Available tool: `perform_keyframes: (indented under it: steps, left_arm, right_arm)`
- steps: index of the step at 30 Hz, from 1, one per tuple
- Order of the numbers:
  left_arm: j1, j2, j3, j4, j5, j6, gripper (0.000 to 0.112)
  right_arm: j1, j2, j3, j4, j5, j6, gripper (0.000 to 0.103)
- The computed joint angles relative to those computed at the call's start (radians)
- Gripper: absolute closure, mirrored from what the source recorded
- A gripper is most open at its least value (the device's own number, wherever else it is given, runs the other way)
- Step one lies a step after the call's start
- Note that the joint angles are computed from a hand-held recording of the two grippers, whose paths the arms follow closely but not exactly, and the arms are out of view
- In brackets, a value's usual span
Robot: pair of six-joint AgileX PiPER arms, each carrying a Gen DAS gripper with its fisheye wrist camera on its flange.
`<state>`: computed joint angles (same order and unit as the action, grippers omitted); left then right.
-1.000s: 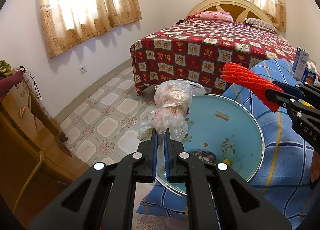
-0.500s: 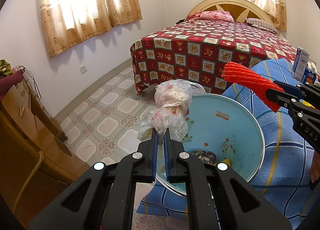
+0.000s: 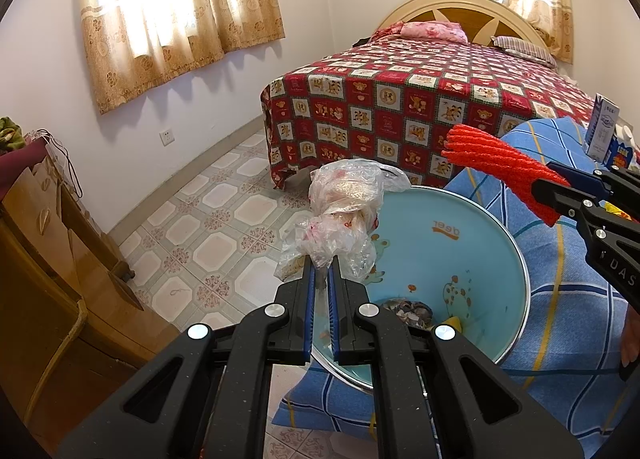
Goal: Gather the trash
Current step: 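Carry the clear bag with the left gripper while the right carries the red net over the bin, then open the left gripper over the bin while the right opens, dropping the red net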
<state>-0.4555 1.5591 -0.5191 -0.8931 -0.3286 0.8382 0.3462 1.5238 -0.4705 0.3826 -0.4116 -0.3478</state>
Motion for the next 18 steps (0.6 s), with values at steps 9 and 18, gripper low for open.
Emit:
perform_keyframes:
  steps: [9,18]
  left_arm:
    - [-0.015,0.015,0.014,0.082,-0.003,-0.078,0.089]
    - [-0.076,0.042,0.037,0.095,-0.081,-0.138,0.034]
  right_arm:
    - [0.004,0.024,-0.005,-0.039,0.014,0.025,0.058]
    - [0.02,-0.037,0.046,0.103,-0.006,-0.071,0.04]
